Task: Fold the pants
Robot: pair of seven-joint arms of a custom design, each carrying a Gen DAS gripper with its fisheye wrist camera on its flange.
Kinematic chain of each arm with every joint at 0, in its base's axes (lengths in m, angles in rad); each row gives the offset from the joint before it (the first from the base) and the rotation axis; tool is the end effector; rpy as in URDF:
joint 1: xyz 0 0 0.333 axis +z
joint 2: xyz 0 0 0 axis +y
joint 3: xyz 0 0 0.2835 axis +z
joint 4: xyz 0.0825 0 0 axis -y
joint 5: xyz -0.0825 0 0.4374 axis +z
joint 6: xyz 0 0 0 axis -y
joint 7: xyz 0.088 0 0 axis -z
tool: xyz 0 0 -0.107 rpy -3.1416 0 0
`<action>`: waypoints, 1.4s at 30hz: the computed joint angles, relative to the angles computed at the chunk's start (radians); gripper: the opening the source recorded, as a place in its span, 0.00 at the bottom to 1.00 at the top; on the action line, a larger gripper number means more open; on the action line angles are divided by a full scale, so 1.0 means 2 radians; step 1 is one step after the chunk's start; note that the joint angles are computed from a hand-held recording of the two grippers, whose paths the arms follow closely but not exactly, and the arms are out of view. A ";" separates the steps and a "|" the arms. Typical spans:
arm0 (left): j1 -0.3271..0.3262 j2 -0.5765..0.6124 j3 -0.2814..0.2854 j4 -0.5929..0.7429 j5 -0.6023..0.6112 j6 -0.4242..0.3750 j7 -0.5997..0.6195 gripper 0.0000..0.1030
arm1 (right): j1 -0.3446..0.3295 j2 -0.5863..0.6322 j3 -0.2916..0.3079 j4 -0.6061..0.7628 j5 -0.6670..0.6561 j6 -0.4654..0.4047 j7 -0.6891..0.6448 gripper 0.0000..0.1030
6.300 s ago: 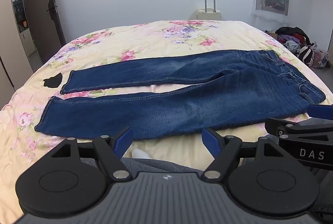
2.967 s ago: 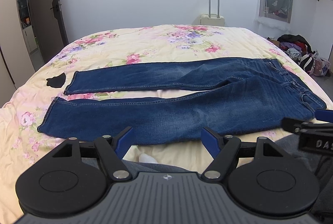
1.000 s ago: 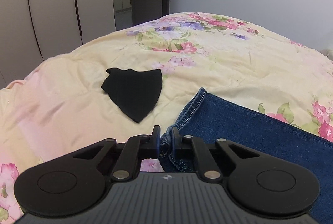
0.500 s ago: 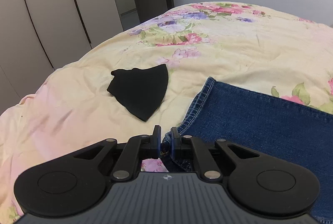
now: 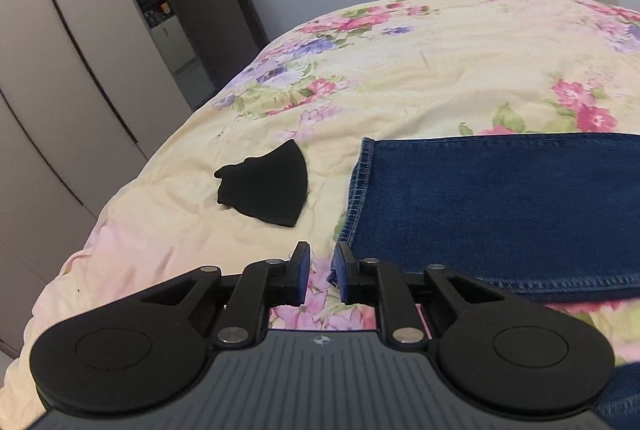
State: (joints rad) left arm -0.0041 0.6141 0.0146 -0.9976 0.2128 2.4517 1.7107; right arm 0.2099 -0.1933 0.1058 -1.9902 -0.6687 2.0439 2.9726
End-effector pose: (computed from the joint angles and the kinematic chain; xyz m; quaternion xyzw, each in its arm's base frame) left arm 0.8096 0.0043 0.5759 -0.5612 0.7149 -0.1897 0.3715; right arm 0.5663 0.1522 0.5388 -0.3338 0.8800 -0.3086 0.1374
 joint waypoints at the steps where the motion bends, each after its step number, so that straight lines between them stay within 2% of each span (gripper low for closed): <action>1: 0.008 -0.030 -0.009 -0.039 -0.008 0.013 0.019 0.19 | 0.006 -0.025 0.003 -0.018 0.013 -0.005 0.000 0.29; 5: 0.033 -0.138 -0.035 -0.181 -0.044 0.057 0.115 0.20 | 0.027 -0.100 0.022 -0.068 0.054 -0.029 -0.014 0.29; 9: 0.052 -0.223 -0.050 -0.282 -0.099 0.060 0.240 0.22 | 0.055 -0.151 0.039 -0.090 0.097 -0.061 -0.058 0.29; 13: 0.054 -0.303 -0.046 -0.384 -0.122 0.057 0.367 0.29 | 0.082 -0.175 0.050 -0.092 0.141 -0.104 -0.107 0.29; 18: 0.053 -0.373 -0.039 -0.493 -0.078 0.049 0.485 0.37 | 0.105 -0.190 0.059 -0.091 0.176 -0.152 -0.142 0.29; 21: 0.055 -0.397 -0.039 -0.557 -0.039 0.093 0.530 0.39 | 0.118 -0.195 0.060 -0.091 0.194 -0.170 -0.163 0.29; 22: 0.058 -0.399 -0.041 -0.572 -0.025 0.110 0.536 0.43 | 0.123 -0.196 0.057 -0.092 0.201 -0.173 -0.177 0.29; 25: 0.073 -0.388 -0.056 -0.595 0.038 0.155 0.501 0.44 | 0.135 -0.191 0.056 -0.084 0.217 -0.194 -0.219 0.29; 27: 0.089 -0.372 -0.068 -0.596 0.105 0.193 0.438 0.44 | 0.142 -0.188 0.060 -0.077 0.219 -0.206 -0.244 0.29; 30: 0.093 -0.355 -0.075 -0.580 0.169 0.203 0.344 0.40 | 0.152 -0.188 0.067 -0.074 0.213 -0.214 -0.280 0.29; 31: 0.091 -0.347 -0.075 -0.567 0.181 0.195 0.317 0.30 | 0.157 -0.187 0.071 -0.074 0.208 -0.213 -0.296 0.29; 34: 0.080 -0.338 -0.068 -0.549 0.200 0.190 0.258 0.08 | 0.169 -0.182 0.078 -0.078 0.194 -0.214 -0.346 0.28; 38: 0.066 -0.334 -0.062 -0.514 0.178 0.173 0.162 0.05 | 0.181 -0.162 0.079 -0.080 0.177 -0.204 -0.424 0.26; 42: 0.056 -0.334 -0.060 -0.481 0.159 0.153 0.091 0.04 | 0.190 -0.149 0.098 -0.091 0.111 -0.198 -0.510 0.30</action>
State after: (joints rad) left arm 0.1079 -0.0541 -0.1046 -1.9594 0.5301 2.7586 1.8927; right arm 0.5904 -0.4915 0.3012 -2.1712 -0.4469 1.6481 1.9533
